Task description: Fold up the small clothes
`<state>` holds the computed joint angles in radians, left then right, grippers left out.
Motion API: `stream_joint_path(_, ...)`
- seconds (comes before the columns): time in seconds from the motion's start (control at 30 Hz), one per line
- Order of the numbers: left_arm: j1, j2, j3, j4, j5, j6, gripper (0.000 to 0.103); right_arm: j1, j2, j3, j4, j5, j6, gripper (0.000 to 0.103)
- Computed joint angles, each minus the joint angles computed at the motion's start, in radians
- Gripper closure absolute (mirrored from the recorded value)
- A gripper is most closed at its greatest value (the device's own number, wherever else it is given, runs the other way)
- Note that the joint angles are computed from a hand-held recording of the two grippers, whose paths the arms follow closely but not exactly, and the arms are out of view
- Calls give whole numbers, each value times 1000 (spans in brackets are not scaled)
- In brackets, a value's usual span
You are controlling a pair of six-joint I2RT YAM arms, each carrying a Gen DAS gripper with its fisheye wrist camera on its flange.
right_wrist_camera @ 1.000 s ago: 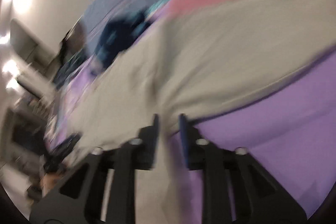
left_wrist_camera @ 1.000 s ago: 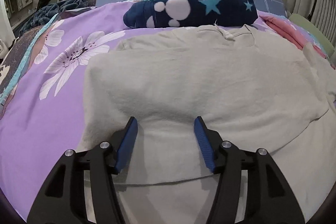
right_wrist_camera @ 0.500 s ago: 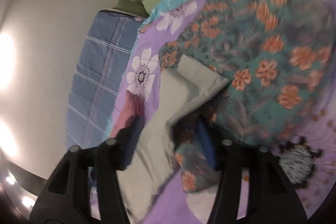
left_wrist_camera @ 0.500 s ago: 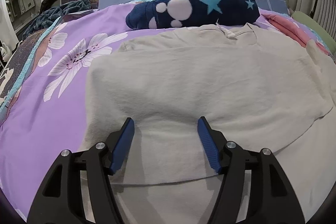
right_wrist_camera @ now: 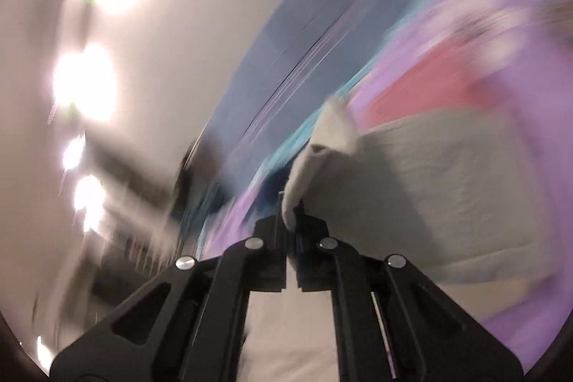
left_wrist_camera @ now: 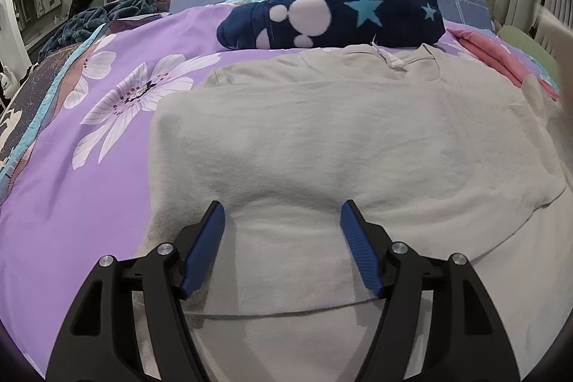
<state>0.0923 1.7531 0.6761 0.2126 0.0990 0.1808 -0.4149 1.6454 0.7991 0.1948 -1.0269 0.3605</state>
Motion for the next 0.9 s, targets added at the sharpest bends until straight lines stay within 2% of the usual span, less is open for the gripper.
stream_joint_path(0.03,2,0,0,-1,6,0,33,119,-6,-47,27,53,-19,98)
stream_joint_path(0.13,10,1,1,-3,23,1,32,365,78,-58,12,214,-94,98)
stream_joint_path(0.17,12,1,2,-4,29,2,31,436,117,-58,10,294,-110,98)
stream_joint_path(0.23,16,1,2,-6,43,3,29,501,191,-49,-1,377,-128,98)
stream_joint_path(0.4,25,4,9,-17,78,6,24,492,237,-82,70,373,-102,96)
stream_joint_path(0.5,41,-10,12,-36,120,-5,25,470,255,-100,107,372,-134,96)
stream_joint_path(0.53,56,-19,16,-57,166,-16,25,475,252,-107,121,380,-130,96)
stream_joint_path(0.6,118,-25,60,-167,422,-55,27,477,254,-132,170,377,-113,96)
stream_joint_path(0.67,121,-19,104,-256,571,-68,29,475,247,-171,211,356,-92,96)
stream_joint_path(0.77,55,-14,128,-264,569,-123,29,481,258,-171,240,344,-66,96)
stream_joint_path(0.9,-60,62,191,-277,512,-187,29,480,252,-184,254,345,-65,96)
